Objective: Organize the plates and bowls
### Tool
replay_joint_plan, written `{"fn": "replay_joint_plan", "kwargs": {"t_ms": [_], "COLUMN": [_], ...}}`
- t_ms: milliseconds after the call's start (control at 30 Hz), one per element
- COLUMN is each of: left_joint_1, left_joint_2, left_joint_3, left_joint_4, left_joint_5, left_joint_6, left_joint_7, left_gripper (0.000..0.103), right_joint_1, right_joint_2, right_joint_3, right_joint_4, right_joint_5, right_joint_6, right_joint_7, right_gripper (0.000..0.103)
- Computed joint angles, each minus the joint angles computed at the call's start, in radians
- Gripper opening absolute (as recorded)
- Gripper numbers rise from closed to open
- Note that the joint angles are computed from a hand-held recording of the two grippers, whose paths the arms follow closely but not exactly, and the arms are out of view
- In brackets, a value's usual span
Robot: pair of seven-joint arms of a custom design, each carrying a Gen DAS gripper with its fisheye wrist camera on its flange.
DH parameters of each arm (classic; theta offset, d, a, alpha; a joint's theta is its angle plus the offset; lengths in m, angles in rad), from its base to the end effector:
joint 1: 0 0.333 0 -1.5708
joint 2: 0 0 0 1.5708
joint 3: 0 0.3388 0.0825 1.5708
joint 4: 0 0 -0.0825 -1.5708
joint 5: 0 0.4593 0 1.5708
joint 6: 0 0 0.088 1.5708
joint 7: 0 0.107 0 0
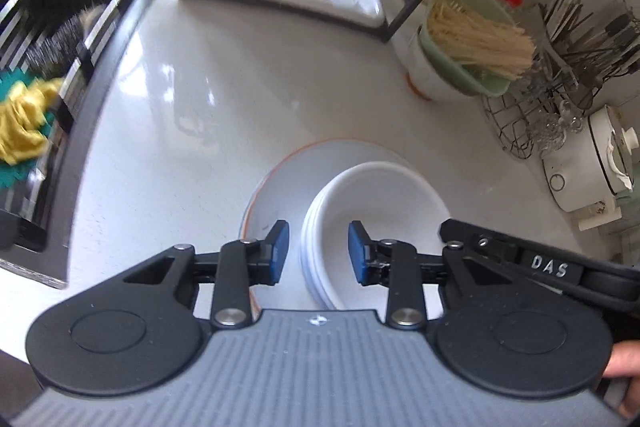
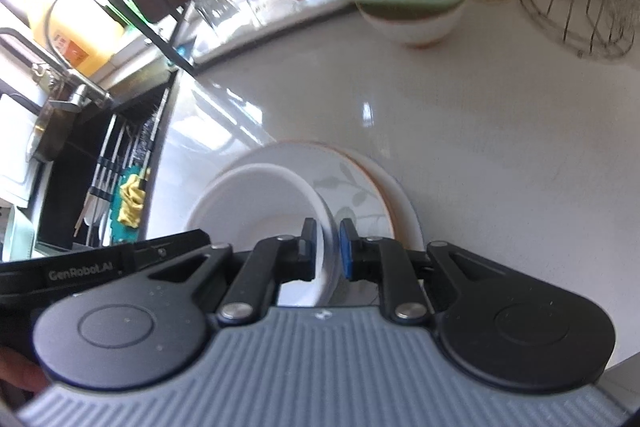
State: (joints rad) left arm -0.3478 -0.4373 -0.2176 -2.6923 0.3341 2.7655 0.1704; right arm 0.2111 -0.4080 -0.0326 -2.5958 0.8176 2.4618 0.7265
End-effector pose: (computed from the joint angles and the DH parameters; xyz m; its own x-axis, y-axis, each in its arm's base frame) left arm 0.3896 -0.2590 0.3905 0.4241 -0.8360 0.3482 -0.7379 -0.5419 -0.4024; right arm 0.4696 0.0843 0.3987 0.4849 -0.7996 -0.3542 -0.8235 -0.2810 -0.4929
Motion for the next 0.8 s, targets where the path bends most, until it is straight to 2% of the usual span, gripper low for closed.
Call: {"fn": "replay_joint_plan", "kwargs": {"t_ms": [133, 200, 367, 433, 467, 567, 800], "left_joint_1": [-0.019, -0.009, -0.016, -0.035, -0.044, -0.084, -0.168], "left_joint_2": [-0.075, -0.122, -0.218, -0.219, -0.222, -0.254, -0.277], "left_joint_3": [-0.018, -0.052, -0.134, -0.171, -0.184, -0.205, -0.295], "left_joint_4": [0.015, 0.015, 0.059, 0.11, 0.125, 0.135, 0.189], "left_joint_5": [-0.006, 0.021, 0.106, 0.141, 0.157, 0.18, 0.226], "left_joint_6": [-0.101, -0.132, -0.298, -0.416, -0.448, -0.491, -0.664], "left_joint_7": [-0.005, -0.049, -0.137, -0.138, -0.151, -0.213, -0.35], "left_gripper": [0.038, 0.038, 0.04, 0.042, 0.044, 0.046, 0.048], "right_joint_1": [0.004, 0.002, -0.015, -0.023, -0.028, -0.051, -0.133], "right_joint_2": [-0.079, -0.12, -0.237, -0.286, -0.309, -0.384, -0.597], "right_joint_3": [-0.036, -0.055, -0.092, -0.108, -0.114, -0.136, -0.181], "right_joint_4": [-0.017, -0.023, -0.051, -0.068, -0.075, -0.107, -0.215], "right_joint_5": [0.044, 0.066, 0.099, 0.108, 0.11, 0.116, 0.095], "right_joint_6": [-0.014, -0.036, -0.091, -0.112, -0.124, -0.162, -0.242], "right_joint_7": [-0.079, -0.106, -0.18, -0.214, -0.226, -0.253, -0.312], "right_gripper": [0.016, 0.016, 0.016, 0.016, 0.016, 0.016, 0.016]}}
